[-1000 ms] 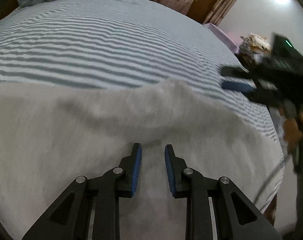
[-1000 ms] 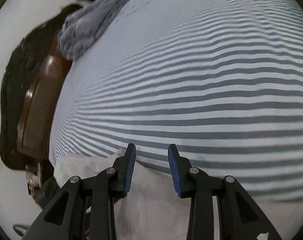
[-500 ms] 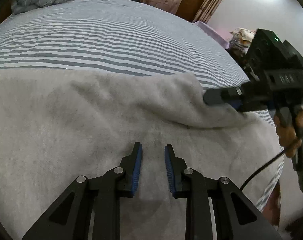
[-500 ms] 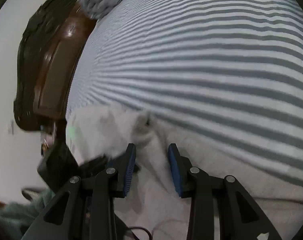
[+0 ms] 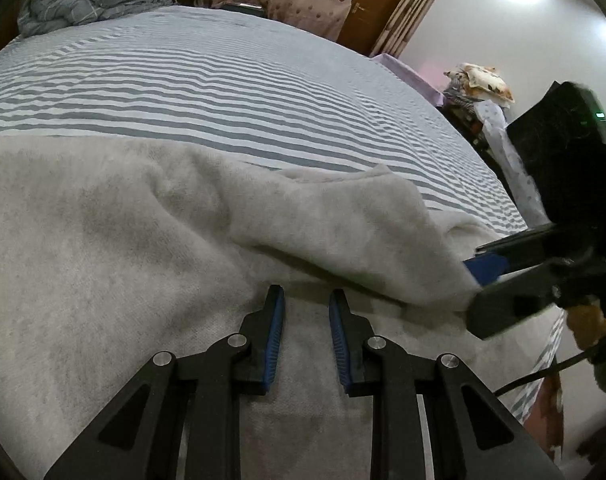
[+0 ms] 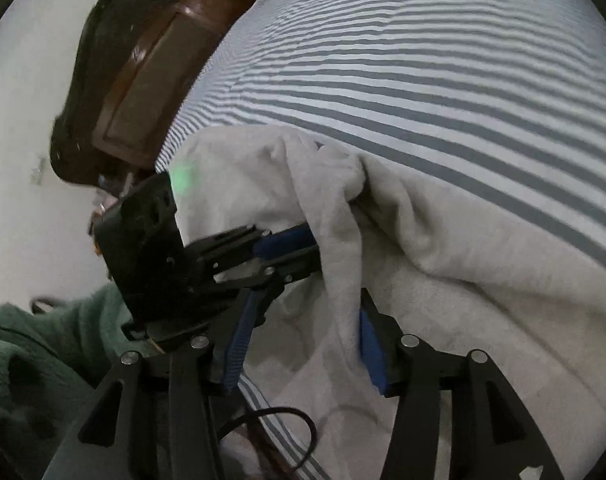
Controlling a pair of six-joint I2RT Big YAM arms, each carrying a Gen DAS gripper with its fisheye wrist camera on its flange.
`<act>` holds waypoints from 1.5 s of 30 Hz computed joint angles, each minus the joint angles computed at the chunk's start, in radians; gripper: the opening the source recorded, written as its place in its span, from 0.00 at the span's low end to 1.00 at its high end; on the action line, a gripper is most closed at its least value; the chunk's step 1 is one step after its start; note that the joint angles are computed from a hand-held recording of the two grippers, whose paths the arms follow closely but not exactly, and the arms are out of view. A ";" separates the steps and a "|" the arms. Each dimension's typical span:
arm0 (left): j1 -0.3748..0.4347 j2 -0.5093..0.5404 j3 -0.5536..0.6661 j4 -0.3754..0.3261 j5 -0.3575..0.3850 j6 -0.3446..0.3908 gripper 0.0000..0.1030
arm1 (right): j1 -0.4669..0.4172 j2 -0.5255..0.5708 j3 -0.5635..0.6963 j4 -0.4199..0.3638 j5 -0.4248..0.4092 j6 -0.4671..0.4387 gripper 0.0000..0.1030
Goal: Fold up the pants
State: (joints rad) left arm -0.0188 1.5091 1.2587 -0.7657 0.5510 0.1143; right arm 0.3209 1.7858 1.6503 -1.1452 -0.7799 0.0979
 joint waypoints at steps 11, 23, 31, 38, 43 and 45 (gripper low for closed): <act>0.008 -0.015 -0.019 0.004 0.013 0.003 0.25 | -0.037 0.160 0.096 0.361 -0.177 0.501 0.43; 0.018 -0.018 -0.037 0.027 0.023 0.008 0.25 | -0.033 0.309 0.376 0.065 -0.002 0.349 0.14; 0.012 -0.031 -0.050 0.034 0.013 0.005 0.25 | -0.068 0.240 0.369 0.067 0.101 0.340 0.19; 0.005 -0.035 -0.053 0.037 0.007 -0.006 0.25 | -0.039 0.117 0.258 0.059 0.128 0.241 0.19; 0.007 -0.034 -0.051 0.036 0.008 -0.004 0.25 | -0.012 0.138 0.215 0.106 0.245 0.266 0.13; 0.007 -0.033 -0.050 0.035 0.007 -0.003 0.25 | -0.010 0.163 0.221 0.143 0.271 0.307 0.08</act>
State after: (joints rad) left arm -0.0116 1.4757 1.2083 -0.7305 0.5582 0.1116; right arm 0.3112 1.9487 1.8709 -1.0017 -0.5088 0.4052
